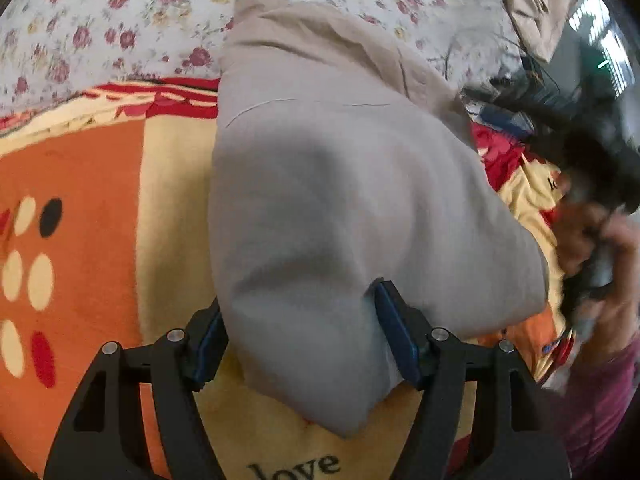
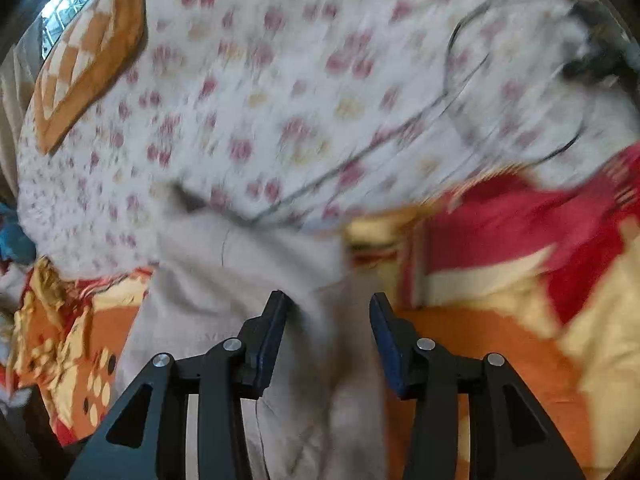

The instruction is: Fold large clothes

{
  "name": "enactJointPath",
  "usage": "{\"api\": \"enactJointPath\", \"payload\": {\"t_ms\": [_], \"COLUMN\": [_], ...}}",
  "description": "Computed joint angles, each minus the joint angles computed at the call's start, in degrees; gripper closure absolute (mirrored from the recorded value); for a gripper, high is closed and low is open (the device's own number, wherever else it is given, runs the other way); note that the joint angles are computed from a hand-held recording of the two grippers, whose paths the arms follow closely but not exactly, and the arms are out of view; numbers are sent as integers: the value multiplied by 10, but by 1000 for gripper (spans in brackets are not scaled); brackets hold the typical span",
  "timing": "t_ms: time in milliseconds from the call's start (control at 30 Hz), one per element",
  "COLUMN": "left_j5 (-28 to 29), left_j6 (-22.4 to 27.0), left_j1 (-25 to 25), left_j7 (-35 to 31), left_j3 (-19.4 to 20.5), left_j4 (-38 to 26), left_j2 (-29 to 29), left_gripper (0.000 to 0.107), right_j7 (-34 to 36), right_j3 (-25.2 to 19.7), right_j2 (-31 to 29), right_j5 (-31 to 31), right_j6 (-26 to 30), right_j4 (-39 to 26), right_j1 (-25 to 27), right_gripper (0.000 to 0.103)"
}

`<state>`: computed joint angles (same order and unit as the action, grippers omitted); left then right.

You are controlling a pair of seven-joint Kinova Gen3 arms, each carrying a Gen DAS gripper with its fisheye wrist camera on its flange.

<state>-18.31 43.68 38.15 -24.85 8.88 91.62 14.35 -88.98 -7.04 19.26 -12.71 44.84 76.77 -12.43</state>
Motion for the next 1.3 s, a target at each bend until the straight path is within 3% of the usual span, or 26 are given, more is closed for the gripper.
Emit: {"api": "enactJointPath", "payload": {"t_ms": [100, 200, 267, 333, 400, 467, 567, 633, 767, 900, 933, 967, 1033, 1167, 1233, 1300], "left_j5": [-37, -99, -101, -81, -54, -48, -37, -43, -55, -56, -61, -61, -51, -86, -106, -90], "left_j6": [22, 31, 30, 33, 7, -18, -15, 0, 12, -9, -11, -10, -2, 14, 42, 38], "left_j1": [38, 51, 21, -4, -15, -12, -5, 4, 18, 24, 28, 28, 25, 44, 59, 42], "left_j7": [21, 68, 62, 35, 9, 14, 1, -6, -3, 24, 33, 35, 33, 65, 81, 71], "left_j3": [-38, -45, -21, -2, 0, -6, -13, -15, -20, -27, -29, -29, -23, -21, -27, -16], "left_j4": [-10, -10, -13, -21, -8, 7, 2, -8, -16, 1, 2, 2, 0, 3, -14, -19], "left_j2": [-11, -17, -8, 10, 20, 20, 27, 30, 34, 32, 32, 33, 27, 11, 22, 29], "left_gripper": [39, 39, 39, 38, 33, 29, 29, 29, 29, 29, 29, 29, 29, 29, 29, 29], "right_j7": [53, 114, 114, 76, 35, 13, 30, 18, 52, 64, 79, 93, 129, 178, 168, 160], "right_j3": [-58, -116, -104, -56, -14, 8, -14, -14, -37, -15, -18, -21, -25, -20, 6, 1], "right_j2": [-10, 27, 62, 99, 122, 133, 122, 103, 8, -53, -49, -41, -40, -98, -93, -81], "right_j5": [-51, -94, -103, -88, -70, -68, -68, -41, -28, -44, -63, -81, -107, -147, -132, -137], "right_j6": [34, 91, 105, 106, 83, 37, -1, 21, 18, 17, 28, 40, 42, 8, 9, 11], "right_j4": [-25, -71, -95, -119, -122, -99, -60, -60, 12, 104, 110, 116, 137, 186, 197, 201], "right_j1": [49, 71, 46, 2, -29, -34, -13, -15, 15, 12, 21, 28, 41, 64, 47, 57], "right_gripper": [57, 58, 58, 58, 64, 76, 79, 69, 29, 29, 37, 62, 93, 103, 103, 103]}}
